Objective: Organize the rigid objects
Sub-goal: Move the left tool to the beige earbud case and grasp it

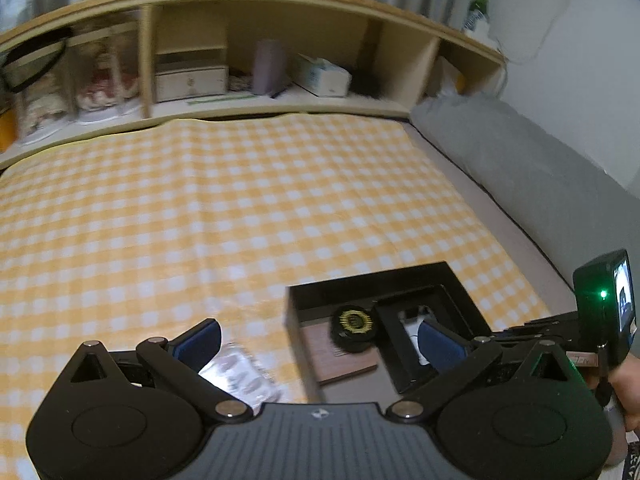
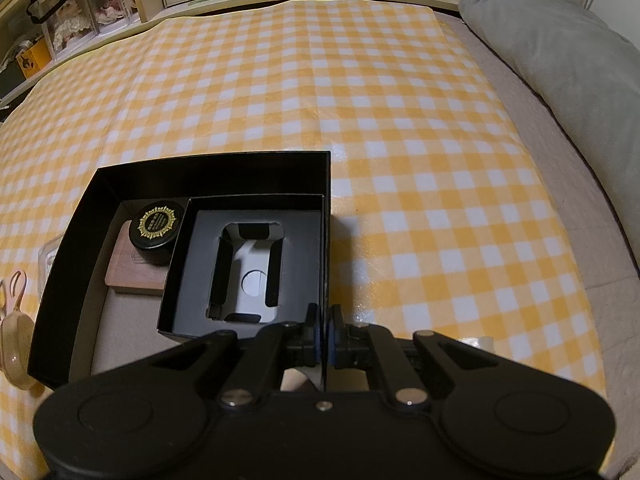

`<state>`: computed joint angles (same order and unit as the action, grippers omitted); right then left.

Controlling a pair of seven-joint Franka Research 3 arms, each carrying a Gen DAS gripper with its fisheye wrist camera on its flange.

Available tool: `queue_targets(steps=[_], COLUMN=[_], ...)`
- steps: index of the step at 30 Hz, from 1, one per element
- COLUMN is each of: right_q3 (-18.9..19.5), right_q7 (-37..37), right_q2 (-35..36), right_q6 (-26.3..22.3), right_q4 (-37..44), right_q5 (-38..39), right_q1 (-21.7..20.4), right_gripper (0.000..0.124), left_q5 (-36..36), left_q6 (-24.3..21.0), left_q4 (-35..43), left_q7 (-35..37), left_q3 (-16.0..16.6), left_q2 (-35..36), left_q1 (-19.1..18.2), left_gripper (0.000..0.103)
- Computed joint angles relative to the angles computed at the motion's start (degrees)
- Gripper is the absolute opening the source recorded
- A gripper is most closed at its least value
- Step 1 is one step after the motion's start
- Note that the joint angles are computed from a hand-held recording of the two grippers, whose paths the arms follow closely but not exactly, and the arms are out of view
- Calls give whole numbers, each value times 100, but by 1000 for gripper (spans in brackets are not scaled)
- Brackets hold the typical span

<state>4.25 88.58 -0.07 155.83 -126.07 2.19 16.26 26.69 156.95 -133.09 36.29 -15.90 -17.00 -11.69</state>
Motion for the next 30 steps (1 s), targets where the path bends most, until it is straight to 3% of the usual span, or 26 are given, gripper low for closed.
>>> queue_targets(steps=[7,10,12,16,21,25,30], right_q3=[-1,0,0,1,2,2,2], right_q7=[41,39,33,58,65,66,70], right_q2=[6,-4,5,8,6,2,8], right_q6=[2,-5,5,9,7,-1,3], right_q4=[1,2,0,-3,-1,3,4], right_q5=[-46,-52,-52,-69,-65,-69,-71], right_q1=[9,10,9,12,14,16,16], right_gripper=[5,5,5,5,5,5,5], left_q5=[-598,-1134,-1604,-2016,-2235,-2491,-2363], left_q6=[-238,-426,-673,-1124,-1487,-1462,-1632], left_q4=[-572,-730,-773,-804,-790,-762,-591], left_q7=[405,1353,2370,3556,4297,4810,4999], left_q3=[322,689,1000,1086,896,836,614], left_q2=[-681,-786,-789,-707,-453,-233,78], left_q1=[-197,-549,-862,-952,-748,-690,-542], left_gripper=[103,103,103,103,102,96,93])
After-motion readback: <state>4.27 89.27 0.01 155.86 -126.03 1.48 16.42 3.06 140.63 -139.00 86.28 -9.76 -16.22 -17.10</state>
